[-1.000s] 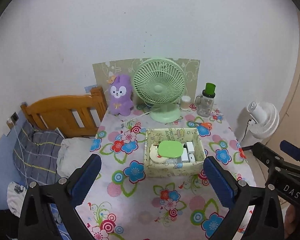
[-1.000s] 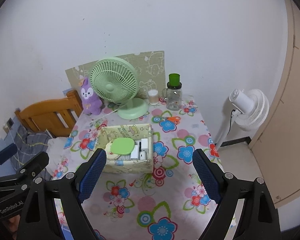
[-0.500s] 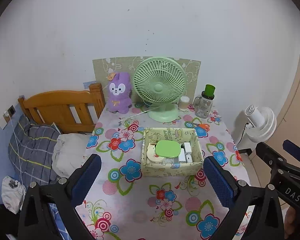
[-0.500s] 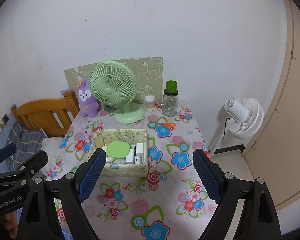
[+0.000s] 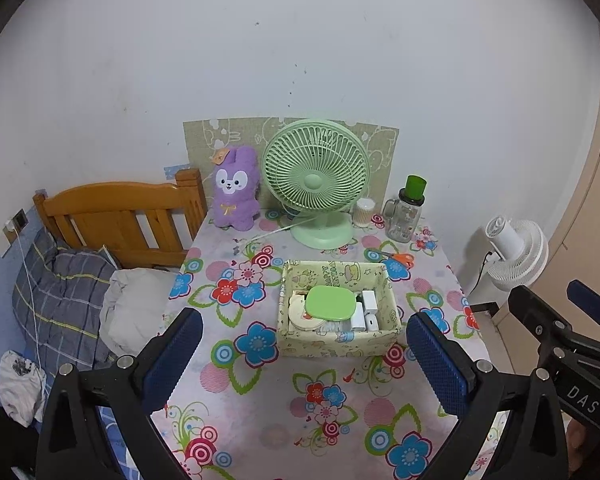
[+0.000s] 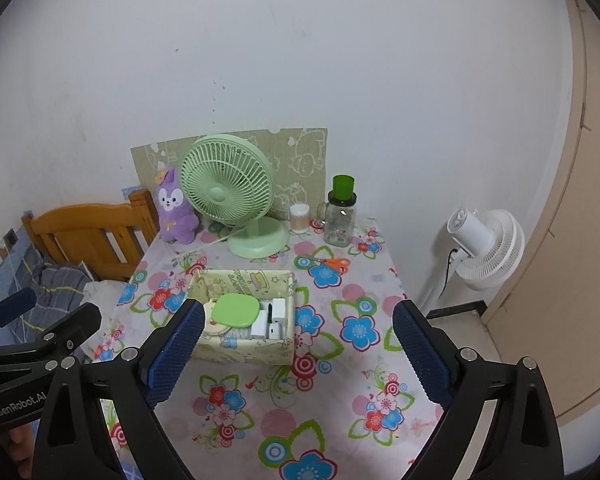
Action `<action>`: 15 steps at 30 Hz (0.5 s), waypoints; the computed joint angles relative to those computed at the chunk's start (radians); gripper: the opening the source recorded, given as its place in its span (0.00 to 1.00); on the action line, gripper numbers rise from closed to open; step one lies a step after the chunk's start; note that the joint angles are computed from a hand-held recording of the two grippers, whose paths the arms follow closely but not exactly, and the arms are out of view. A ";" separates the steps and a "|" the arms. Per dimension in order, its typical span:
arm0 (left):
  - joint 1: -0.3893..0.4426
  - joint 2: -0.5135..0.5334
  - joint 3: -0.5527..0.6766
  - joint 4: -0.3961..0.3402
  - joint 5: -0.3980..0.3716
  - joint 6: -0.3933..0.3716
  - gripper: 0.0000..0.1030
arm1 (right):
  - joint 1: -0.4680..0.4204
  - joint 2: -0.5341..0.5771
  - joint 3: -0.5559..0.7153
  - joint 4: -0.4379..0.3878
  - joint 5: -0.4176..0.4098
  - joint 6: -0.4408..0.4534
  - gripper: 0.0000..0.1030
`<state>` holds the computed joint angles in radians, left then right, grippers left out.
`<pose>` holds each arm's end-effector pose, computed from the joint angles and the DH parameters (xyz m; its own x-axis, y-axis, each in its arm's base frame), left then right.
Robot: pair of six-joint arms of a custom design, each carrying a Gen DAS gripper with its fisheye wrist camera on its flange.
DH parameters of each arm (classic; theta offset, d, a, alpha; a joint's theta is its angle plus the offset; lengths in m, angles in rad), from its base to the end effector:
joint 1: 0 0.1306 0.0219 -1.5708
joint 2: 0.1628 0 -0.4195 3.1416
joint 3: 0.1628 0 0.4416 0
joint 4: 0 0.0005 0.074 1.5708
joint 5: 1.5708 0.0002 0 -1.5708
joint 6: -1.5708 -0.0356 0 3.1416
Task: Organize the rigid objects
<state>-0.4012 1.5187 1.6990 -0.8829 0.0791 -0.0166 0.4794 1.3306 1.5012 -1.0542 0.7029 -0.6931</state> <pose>0.5383 -0.2319 0.5558 -0.5874 0.2672 -0.7639 0.4546 0.8898 -0.0384 0.4444 0.2045 0.5455 -0.5200 0.2791 -0.8073 0.4474 0.8941 0.0209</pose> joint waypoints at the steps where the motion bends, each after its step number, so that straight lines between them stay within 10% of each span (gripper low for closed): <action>1: -0.001 0.000 0.001 0.000 -0.004 -0.001 1.00 | 0.000 0.000 0.000 0.001 0.000 0.001 0.94; 15: -0.008 0.005 0.010 -0.015 -0.008 0.005 1.00 | -0.002 -0.002 0.002 -0.011 -0.009 -0.019 0.95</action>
